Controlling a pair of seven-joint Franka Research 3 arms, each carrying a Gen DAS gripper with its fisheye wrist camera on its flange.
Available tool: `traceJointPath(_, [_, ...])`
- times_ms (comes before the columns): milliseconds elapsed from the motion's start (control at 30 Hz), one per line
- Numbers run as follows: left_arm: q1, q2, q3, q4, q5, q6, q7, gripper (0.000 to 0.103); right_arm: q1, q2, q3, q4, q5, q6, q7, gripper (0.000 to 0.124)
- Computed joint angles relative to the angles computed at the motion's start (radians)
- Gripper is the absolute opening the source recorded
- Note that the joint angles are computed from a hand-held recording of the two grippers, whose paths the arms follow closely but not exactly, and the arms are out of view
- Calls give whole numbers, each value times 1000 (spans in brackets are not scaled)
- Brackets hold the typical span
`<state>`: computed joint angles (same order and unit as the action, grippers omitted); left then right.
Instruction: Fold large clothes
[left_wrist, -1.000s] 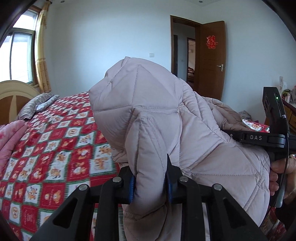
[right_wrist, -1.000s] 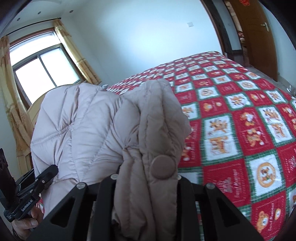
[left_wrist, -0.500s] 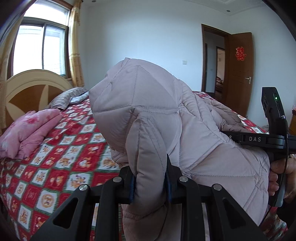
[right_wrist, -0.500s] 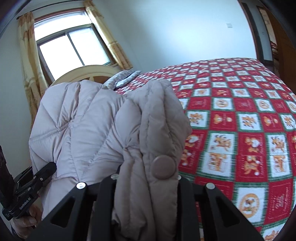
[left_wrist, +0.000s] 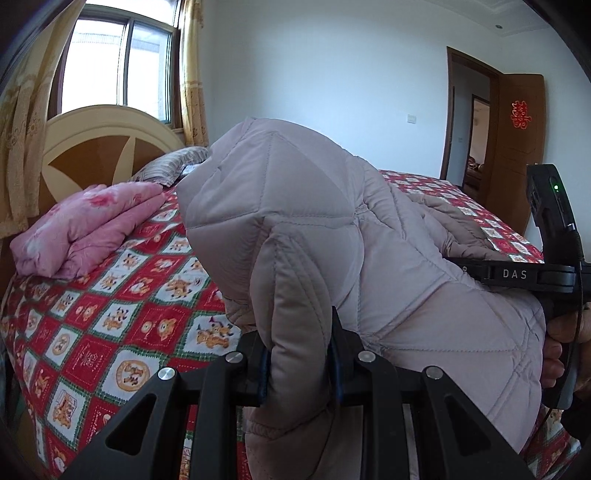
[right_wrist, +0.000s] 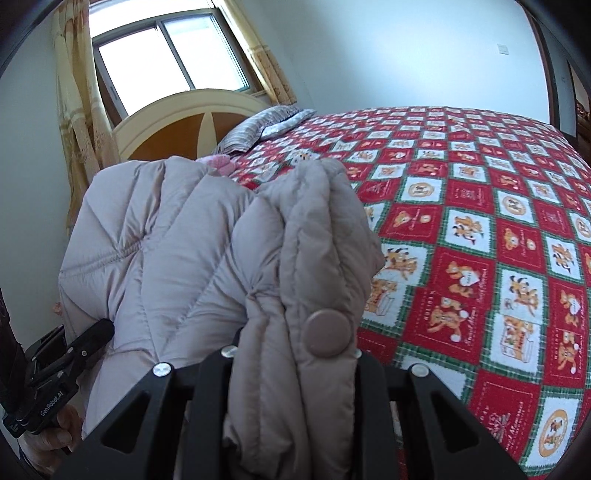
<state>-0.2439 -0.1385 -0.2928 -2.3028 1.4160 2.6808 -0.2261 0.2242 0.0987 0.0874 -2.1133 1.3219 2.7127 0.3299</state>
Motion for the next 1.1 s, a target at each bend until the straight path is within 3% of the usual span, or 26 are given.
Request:
traceJointPath(467, [25, 47, 33, -18, 56, 37, -52, 27, 7, 103, 43, 65, -116, 47, 98, 24])
traceJointPath(700, [15, 69, 35, -11, 58, 4, -57, 43, -5, 126, 52, 75, -136, 50, 120, 24])
traceJointPath(900, [10, 83, 41, -14, 59, -16, -75, 67, -13, 151, 57, 86, -163, 50, 151, 27])
traceJointPath(1100, [13, 91, 49, -20, 80, -16, -121, 83, -25, 180, 66, 101, -193, 58, 183, 35])
